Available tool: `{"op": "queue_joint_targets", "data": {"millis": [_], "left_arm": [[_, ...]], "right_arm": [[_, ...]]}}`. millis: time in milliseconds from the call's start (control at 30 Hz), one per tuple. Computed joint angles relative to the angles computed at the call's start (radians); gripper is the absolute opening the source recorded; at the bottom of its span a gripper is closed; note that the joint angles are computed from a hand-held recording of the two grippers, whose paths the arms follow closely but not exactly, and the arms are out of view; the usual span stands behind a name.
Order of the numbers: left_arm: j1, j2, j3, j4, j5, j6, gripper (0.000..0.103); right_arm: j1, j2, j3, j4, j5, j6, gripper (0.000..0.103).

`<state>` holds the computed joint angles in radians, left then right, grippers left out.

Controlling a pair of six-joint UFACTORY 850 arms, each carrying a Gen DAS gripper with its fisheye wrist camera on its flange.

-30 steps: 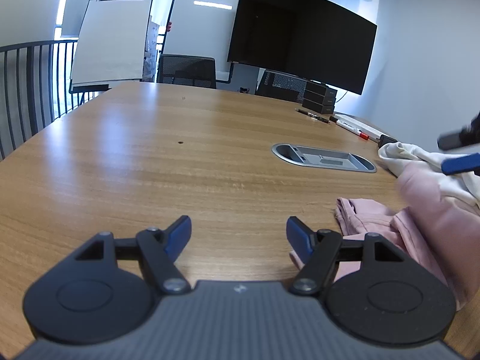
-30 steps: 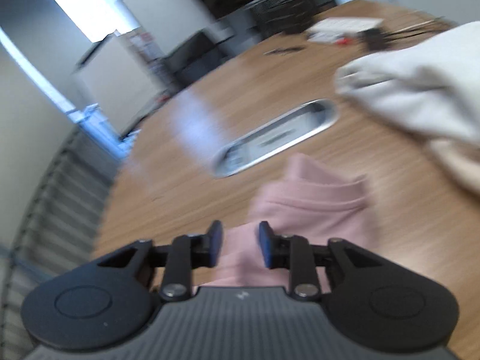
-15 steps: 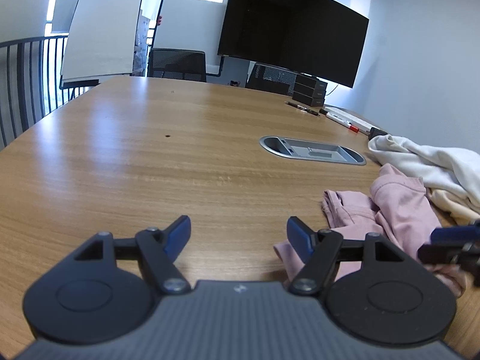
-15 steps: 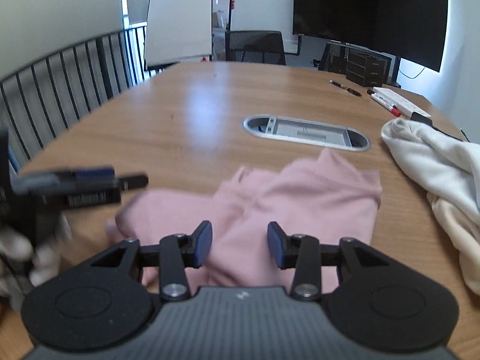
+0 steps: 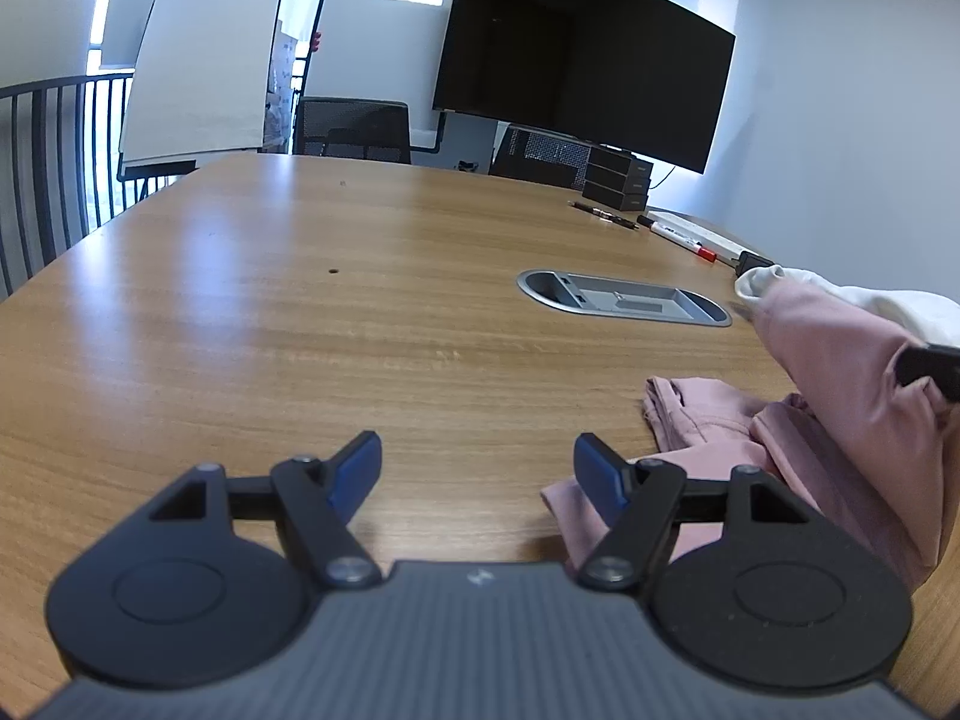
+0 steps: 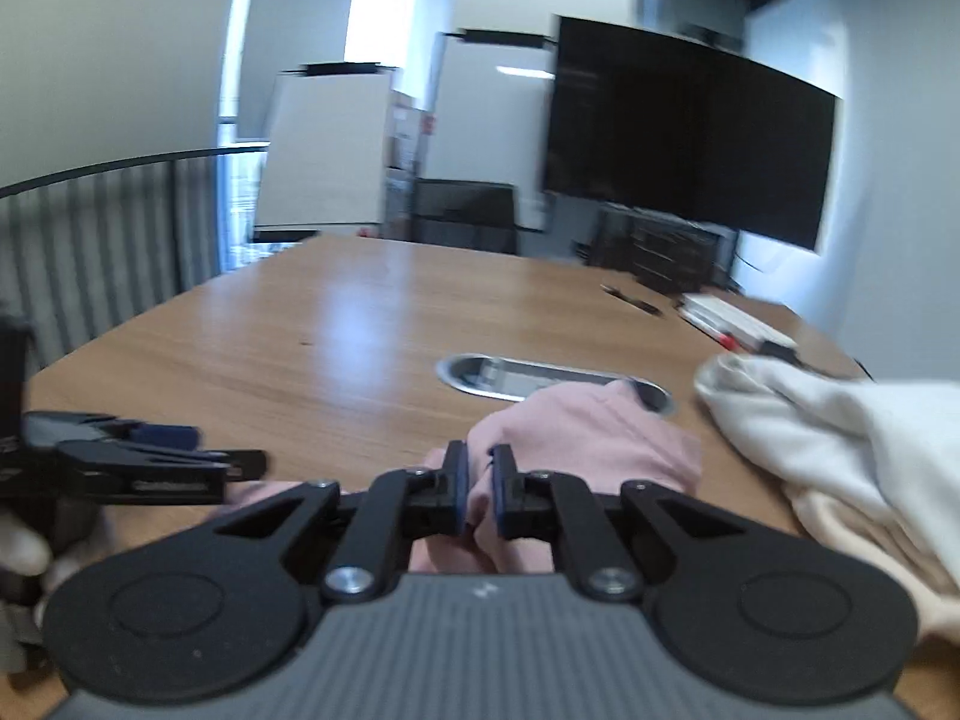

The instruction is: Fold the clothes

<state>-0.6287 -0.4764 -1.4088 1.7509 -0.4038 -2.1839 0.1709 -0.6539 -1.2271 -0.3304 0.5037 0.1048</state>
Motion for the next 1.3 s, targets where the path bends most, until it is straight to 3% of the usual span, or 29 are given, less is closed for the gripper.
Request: {"op": "queue_joint_targets", "data": {"millis": [67, 167, 233, 300, 367, 467, 700, 833, 1067, 1300], "left_arm": [[-0.002, 0.0, 0.001, 0.005, -0.003, 0.001, 0.069], [0.001, 0.003, 0.006, 0.019, -0.001, -0.022, 0.069], [0.002, 0.006, 0.01, 0.035, 0.0, -0.045, 0.069], [0.002, 0.013, 0.021, 0.099, 0.002, -0.105, 0.069], [0.002, 0.022, 0.036, 0.197, 0.012, -0.198, 0.069], [-0.007, 0.03, 0.044, 0.304, 0.027, -0.287, 0.069], [-0.031, 0.012, 0.028, 0.304, 0.034, -0.214, 0.069], [-0.026, 0.004, 0.02, 0.269, 0.056, -0.17, 0.069], [-0.032, 0.008, 0.027, 0.298, 0.048, -0.184, 0.073], [-0.039, 0.007, 0.026, 0.357, 0.043, -0.238, 0.073]], "right_arm": [[0.01, 0.007, 0.008, -0.081, -0.005, 0.012, 0.009], [0.04, -0.02, -0.015, -0.134, -0.11, -0.005, 0.014], [0.038, -0.023, -0.011, -0.161, -0.102, 0.03, 0.025], [0.009, -0.001, 0.009, -0.297, -0.043, 0.174, 0.036], [-0.03, 0.025, 0.037, -0.366, 0.058, 0.267, 0.036], [-0.063, 0.041, 0.054, -0.274, 0.114, 0.264, 0.035], [-0.09, -0.051, -0.053, -0.591, -0.024, 0.653, 0.031], [-0.096, -0.048, -0.054, -0.661, 0.026, 0.769, 0.032], [-0.06, -0.128, -0.124, -0.67, -0.019, 0.777, 0.032], [-0.081, -0.171, -0.188, -0.732, -0.006, 0.892, 0.031]]}}
